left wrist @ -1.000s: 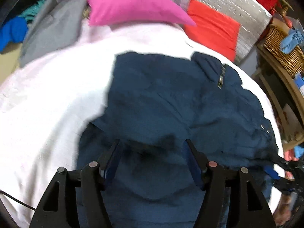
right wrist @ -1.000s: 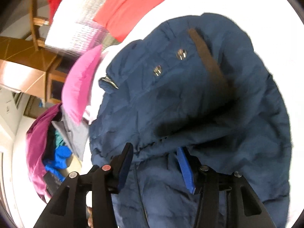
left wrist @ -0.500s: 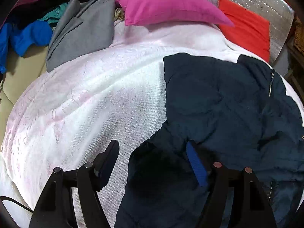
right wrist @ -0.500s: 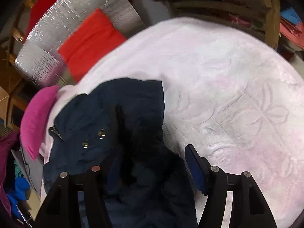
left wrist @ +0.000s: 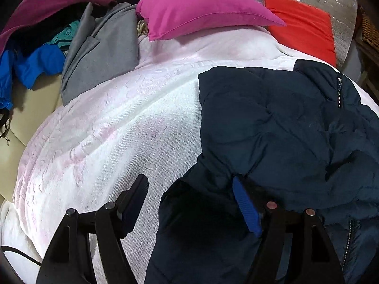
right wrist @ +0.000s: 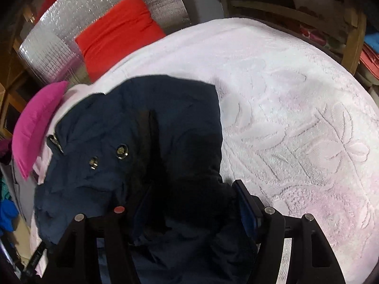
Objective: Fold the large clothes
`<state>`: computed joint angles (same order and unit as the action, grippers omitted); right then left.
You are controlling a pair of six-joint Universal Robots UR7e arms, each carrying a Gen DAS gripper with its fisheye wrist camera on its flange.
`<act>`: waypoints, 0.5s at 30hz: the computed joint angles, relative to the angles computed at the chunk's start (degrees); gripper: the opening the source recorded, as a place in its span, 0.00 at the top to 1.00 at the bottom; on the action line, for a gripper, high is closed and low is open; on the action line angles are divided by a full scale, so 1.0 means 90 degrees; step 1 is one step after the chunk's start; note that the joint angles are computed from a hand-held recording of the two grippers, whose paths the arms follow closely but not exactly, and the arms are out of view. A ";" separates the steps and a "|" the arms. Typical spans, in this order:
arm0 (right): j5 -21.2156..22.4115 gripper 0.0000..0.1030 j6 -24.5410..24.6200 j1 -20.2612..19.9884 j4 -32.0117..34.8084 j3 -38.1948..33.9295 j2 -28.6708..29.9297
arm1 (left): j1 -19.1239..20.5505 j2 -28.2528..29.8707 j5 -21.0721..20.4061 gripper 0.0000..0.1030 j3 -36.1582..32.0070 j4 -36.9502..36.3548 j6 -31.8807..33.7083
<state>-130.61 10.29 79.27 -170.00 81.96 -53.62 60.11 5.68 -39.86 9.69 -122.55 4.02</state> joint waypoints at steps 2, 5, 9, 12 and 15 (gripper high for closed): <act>0.0091 0.33 -0.0008 0.0022 -0.0214 0.0119 -0.0095 | -0.0005 -0.0092 -0.0008 0.28 0.0192 -0.0147 0.0044; 0.0086 0.33 -0.0216 0.0092 -0.0706 0.0307 -0.0198 | -0.0022 -0.0406 -0.0090 0.28 0.0811 -0.0526 0.0095; 0.0010 0.33 -0.0891 0.0286 -0.1688 0.0475 -0.0154 | -0.0048 -0.0711 -0.0177 0.28 0.1418 -0.0940 0.0182; 0.0302 0.33 -0.1645 0.0411 -0.2324 0.0485 -0.0020 | -0.0072 -0.0798 -0.0163 0.28 0.1609 -0.1026 0.0209; 0.0527 0.40 -0.1832 0.0428 -0.1977 0.0314 0.0126 | -0.0078 -0.0777 -0.0128 0.28 0.1607 -0.1028 0.0244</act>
<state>-125.86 -6.20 83.12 -187.79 84.79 -52.49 59.40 -1.31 -41.01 24.15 -131.80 6.22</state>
